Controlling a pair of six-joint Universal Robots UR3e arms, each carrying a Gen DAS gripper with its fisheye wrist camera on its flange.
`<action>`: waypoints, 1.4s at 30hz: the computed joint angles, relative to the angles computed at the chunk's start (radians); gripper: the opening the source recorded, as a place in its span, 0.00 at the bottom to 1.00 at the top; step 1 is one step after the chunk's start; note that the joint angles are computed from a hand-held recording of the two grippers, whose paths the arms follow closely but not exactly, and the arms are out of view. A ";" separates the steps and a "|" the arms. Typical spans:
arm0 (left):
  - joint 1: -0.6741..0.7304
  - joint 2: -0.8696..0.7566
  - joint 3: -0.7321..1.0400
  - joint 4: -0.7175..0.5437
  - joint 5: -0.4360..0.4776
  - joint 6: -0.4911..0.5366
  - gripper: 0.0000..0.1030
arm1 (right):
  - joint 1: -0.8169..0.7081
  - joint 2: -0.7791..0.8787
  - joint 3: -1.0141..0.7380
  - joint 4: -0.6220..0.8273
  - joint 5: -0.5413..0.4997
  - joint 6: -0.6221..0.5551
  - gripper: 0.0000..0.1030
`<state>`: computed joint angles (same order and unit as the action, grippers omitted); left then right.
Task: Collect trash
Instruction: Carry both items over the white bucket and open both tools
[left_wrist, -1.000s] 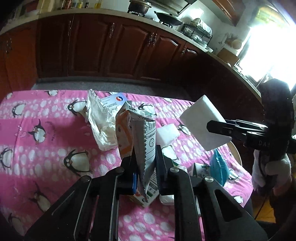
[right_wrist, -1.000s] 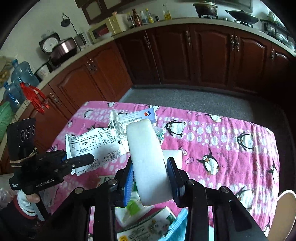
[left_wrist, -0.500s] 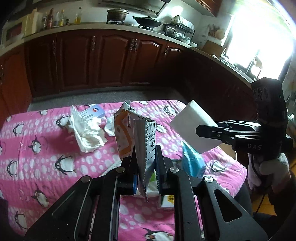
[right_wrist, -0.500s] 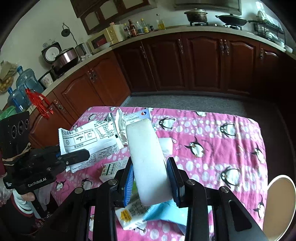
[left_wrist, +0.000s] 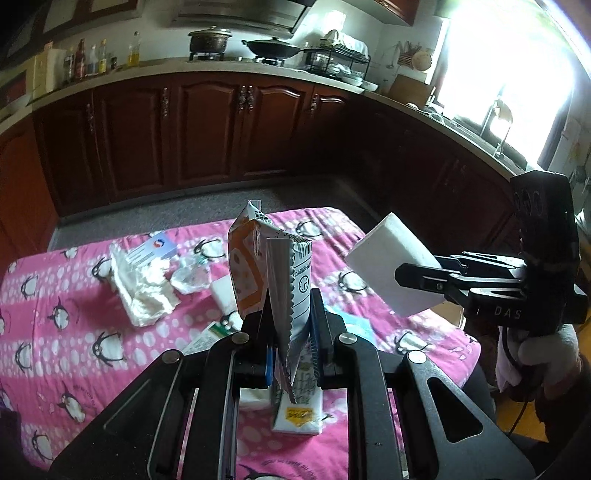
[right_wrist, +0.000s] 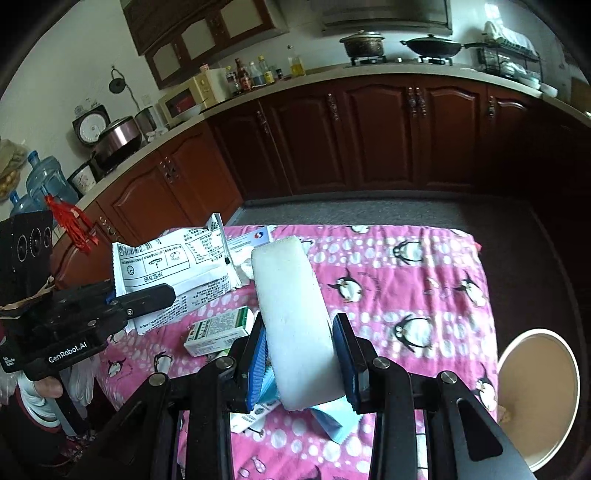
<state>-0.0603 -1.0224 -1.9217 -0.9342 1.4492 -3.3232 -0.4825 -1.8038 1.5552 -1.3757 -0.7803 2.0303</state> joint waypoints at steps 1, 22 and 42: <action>-0.025 -0.026 0.017 0.010 0.018 -0.009 0.12 | -0.012 -0.001 -0.003 0.009 0.002 -0.007 0.32; -0.368 -0.507 0.428 0.095 0.160 -0.069 0.12 | -0.294 0.063 -0.103 0.125 0.015 -0.118 0.32; -0.556 -1.135 1.184 -0.122 0.102 -0.092 0.12 | -0.484 0.280 -0.193 -0.073 -0.065 -0.032 0.32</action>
<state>-0.6159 -2.1571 -0.7377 -1.0565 1.5508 -3.4155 -0.9661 -1.5237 1.3622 -1.4484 -0.8449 1.9984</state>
